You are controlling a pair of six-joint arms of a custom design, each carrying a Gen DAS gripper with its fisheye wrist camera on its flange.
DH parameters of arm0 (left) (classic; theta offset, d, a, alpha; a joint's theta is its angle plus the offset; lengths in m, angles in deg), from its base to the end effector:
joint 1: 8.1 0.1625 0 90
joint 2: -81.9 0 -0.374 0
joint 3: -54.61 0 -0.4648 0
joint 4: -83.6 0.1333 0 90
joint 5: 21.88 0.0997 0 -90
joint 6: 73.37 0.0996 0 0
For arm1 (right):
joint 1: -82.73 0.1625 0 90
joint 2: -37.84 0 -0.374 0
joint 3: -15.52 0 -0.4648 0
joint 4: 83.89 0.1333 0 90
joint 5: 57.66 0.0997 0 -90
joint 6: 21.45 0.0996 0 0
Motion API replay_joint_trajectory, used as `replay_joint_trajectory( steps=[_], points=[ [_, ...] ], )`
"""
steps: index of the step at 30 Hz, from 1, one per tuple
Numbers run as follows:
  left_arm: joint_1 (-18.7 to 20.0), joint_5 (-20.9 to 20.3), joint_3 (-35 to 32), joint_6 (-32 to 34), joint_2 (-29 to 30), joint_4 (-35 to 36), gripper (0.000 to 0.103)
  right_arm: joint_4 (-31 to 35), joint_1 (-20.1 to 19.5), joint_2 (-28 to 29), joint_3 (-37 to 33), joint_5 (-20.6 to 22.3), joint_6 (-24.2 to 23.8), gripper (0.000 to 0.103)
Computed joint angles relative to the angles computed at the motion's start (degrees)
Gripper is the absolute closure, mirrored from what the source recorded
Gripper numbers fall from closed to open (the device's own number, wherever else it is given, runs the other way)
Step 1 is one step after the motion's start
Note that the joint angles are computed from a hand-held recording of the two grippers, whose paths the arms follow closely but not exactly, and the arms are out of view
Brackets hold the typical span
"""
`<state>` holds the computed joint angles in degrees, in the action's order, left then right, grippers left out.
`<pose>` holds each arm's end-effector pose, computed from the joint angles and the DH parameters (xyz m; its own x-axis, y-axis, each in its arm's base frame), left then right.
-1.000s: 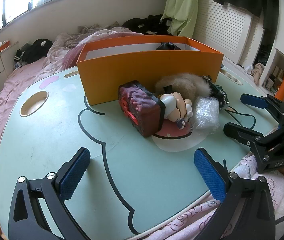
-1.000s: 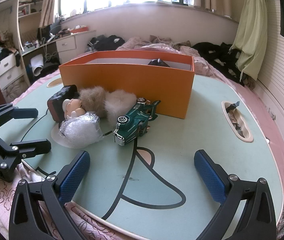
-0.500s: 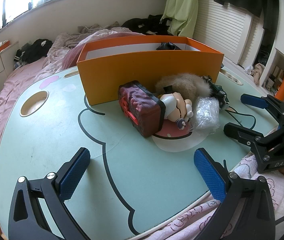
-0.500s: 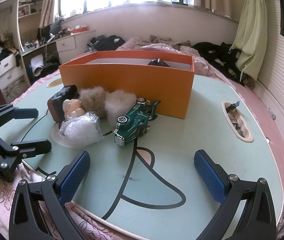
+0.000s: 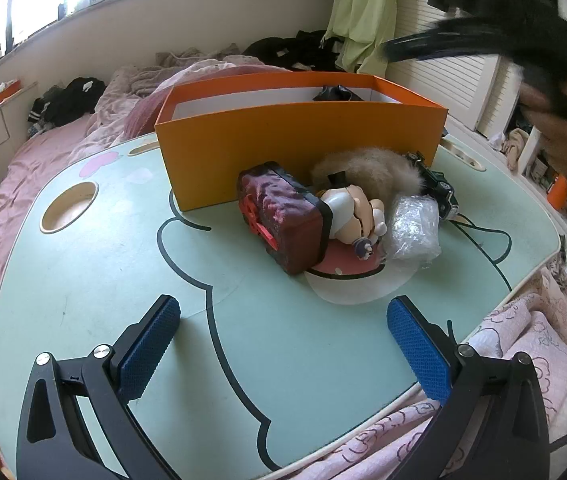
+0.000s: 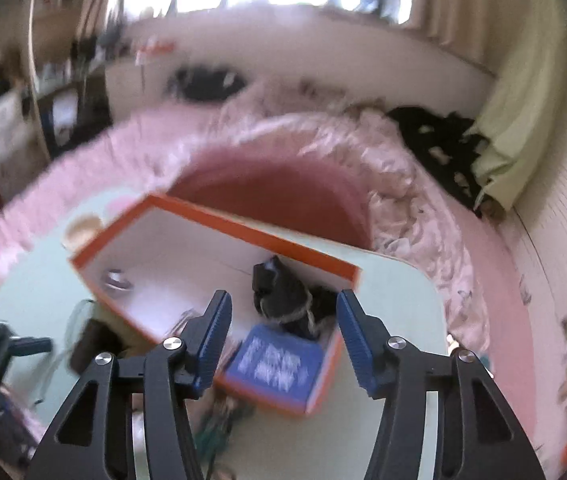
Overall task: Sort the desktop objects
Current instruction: 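Reach the right tool into the box and grasp the black lace cloth, then lift the black lace cloth out and drop it beside the green car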
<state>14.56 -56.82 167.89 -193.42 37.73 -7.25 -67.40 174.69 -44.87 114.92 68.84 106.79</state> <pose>-0.3029 -0.3594 -0.1249 -0.5372 -0.5351 -0.6520 0.2461 0.6399 -0.7280 0.0913 -0.5023 0.2727 -0.4931 -0.1386 0.8589 -0.6560 0.7077 -0.2624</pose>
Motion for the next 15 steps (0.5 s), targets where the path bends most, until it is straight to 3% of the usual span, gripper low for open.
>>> replay_joint_trajectory(
  steps=[4, 7, 9, 12, 15],
  points=[
    [0.09, 0.22, -0.02, -0.13, 0.06, 0.09, 0.000, 4.28, 0.02, 12.09, -10.93, 9.39, 1.90, 0.049],
    [0.04, 0.28, 0.09, -0.41, 0.13, 0.08, 0.000, 12.44, -1.43, 19.41, -18.22, 13.10, 7.83, 0.067],
    [-0.02, 0.23, 0.12, -0.57, 0.16, 0.17, 0.000, 9.69, -1.58, 19.74, -17.99, 15.07, 6.34, 0.073],
    [0.03, 0.30, 0.09, -0.64, 0.25, 0.14, 0.000, 9.98, -1.91, 17.17, -16.18, 11.32, 9.17, 0.080],
    [0.05, 0.28, 0.04, -0.76, 0.29, 0.26, 0.000, 5.59, -1.58, 9.69, -9.55, 4.19, 7.22, 0.081]
  ],
)
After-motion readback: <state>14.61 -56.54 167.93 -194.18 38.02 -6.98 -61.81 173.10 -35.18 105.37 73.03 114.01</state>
